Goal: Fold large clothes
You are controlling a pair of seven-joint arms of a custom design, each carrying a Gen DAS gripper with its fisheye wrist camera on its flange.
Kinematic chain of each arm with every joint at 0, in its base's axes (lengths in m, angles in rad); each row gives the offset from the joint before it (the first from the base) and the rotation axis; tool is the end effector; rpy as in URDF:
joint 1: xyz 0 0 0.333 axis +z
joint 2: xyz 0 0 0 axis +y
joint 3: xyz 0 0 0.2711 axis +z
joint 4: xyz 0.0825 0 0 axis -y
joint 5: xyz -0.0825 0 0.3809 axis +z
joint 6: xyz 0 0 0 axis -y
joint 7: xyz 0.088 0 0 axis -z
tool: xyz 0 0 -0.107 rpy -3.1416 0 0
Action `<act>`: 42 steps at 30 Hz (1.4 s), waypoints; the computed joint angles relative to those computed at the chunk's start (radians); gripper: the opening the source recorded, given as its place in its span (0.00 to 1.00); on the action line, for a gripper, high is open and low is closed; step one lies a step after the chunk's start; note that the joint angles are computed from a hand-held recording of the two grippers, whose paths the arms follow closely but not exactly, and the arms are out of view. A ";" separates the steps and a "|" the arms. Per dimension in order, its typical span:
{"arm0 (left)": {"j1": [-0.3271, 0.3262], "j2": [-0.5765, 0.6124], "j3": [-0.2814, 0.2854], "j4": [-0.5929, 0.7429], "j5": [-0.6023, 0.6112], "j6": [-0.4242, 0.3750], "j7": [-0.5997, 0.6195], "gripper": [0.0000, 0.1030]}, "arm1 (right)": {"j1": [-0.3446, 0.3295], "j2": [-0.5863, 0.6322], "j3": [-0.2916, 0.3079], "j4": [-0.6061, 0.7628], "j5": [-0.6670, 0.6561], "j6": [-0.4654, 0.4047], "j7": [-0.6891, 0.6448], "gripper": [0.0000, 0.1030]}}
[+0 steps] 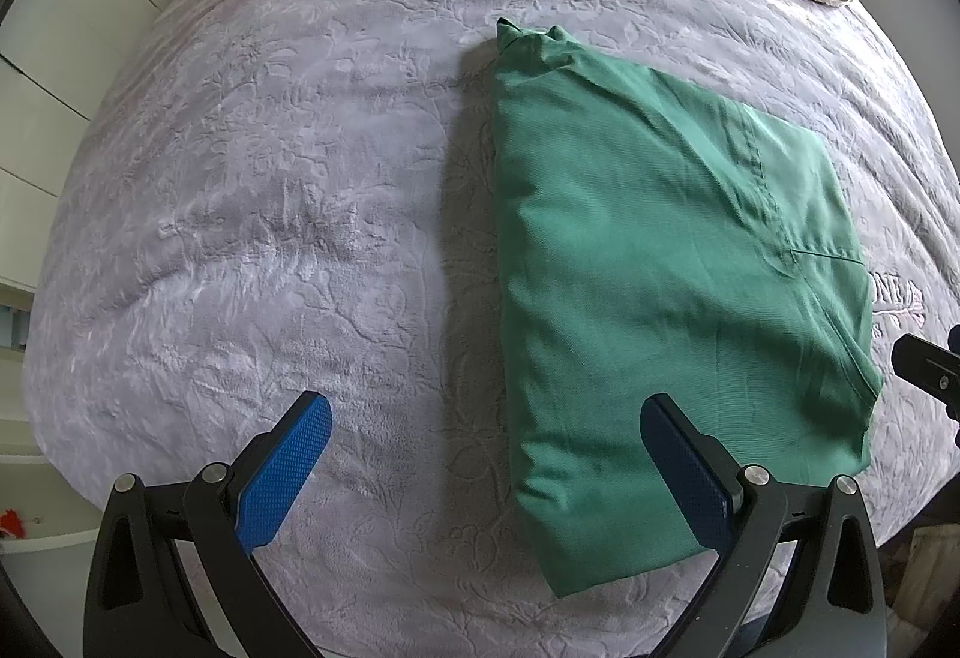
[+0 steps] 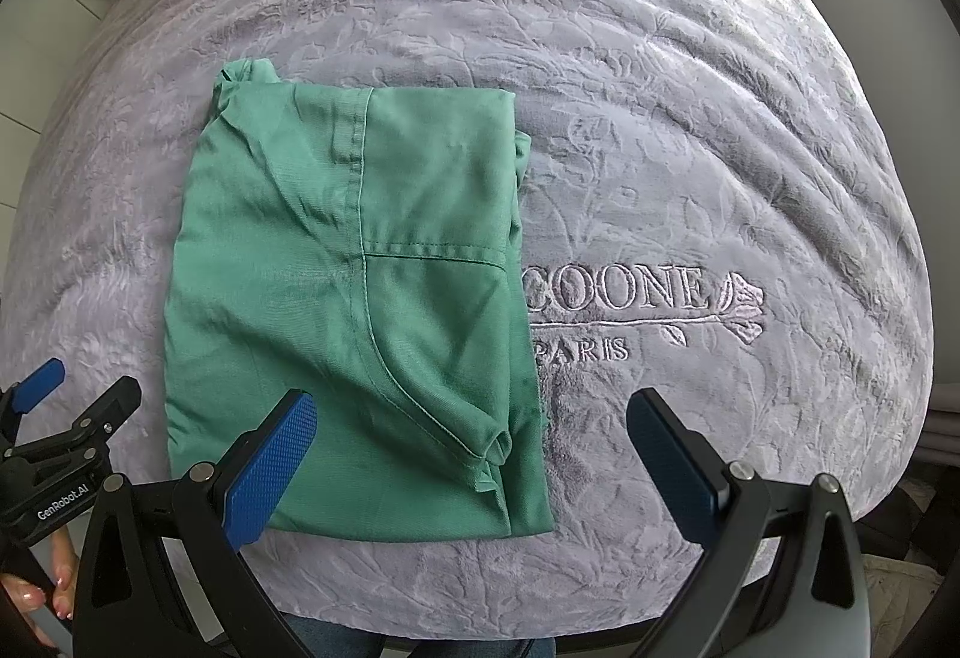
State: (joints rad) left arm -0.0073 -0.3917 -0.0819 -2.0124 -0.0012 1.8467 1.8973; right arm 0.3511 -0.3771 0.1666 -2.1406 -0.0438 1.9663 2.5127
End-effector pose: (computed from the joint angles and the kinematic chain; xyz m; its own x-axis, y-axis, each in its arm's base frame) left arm 0.4651 -0.0470 0.5932 -0.3899 -0.9154 -0.0999 -0.8931 0.4023 -0.2014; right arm 0.4111 0.2387 0.5340 -0.3940 -0.9140 -0.0966 -0.8922 0.4056 -0.1987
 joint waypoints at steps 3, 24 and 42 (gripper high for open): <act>-0.001 -0.001 0.000 -0.001 0.001 0.000 -0.002 1.00 | 0.001 0.001 0.001 0.001 0.001 -0.001 0.004 1.00; -0.001 0.005 0.001 0.008 0.001 0.001 0.005 1.00 | 0.001 0.000 0.000 0.000 -0.001 0.000 0.002 1.00; -0.004 0.007 -0.003 0.009 0.006 0.000 -0.001 1.00 | 0.001 0.001 0.000 -0.001 -0.002 0.002 -0.001 1.00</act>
